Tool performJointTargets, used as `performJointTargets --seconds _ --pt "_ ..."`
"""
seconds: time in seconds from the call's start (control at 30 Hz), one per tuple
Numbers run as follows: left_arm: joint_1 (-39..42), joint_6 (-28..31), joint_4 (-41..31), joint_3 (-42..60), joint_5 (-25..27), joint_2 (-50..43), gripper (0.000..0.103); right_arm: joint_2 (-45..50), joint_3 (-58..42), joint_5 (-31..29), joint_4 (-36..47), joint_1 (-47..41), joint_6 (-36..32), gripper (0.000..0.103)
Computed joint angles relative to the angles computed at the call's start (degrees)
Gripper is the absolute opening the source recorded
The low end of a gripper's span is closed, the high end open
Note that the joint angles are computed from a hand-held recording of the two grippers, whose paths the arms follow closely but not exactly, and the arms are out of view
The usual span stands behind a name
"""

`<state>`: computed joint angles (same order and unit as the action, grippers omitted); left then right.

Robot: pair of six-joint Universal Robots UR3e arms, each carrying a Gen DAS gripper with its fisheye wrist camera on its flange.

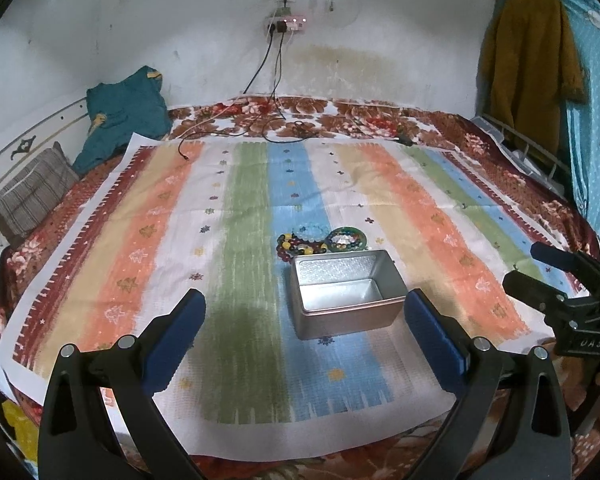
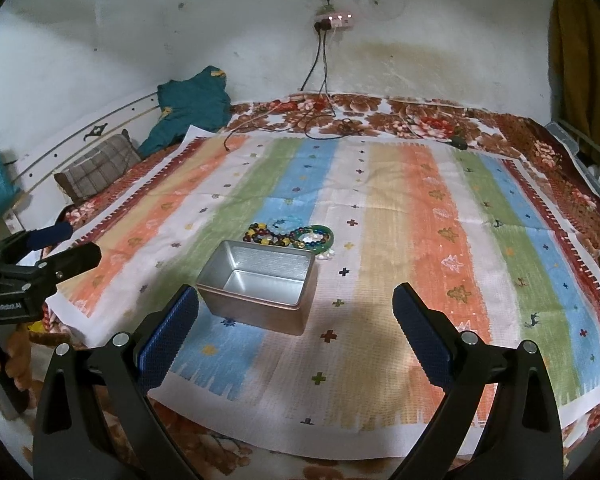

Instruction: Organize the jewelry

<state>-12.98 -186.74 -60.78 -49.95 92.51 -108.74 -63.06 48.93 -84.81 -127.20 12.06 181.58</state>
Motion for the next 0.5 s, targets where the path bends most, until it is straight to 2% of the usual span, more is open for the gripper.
performJointTargets --seconds 0.5 --pt "0.2 0.3 -0.3 -0.3 0.1 -0.1 0.097 4.3 -7.5 0.1 5.1 0.0 0.7 0.099"
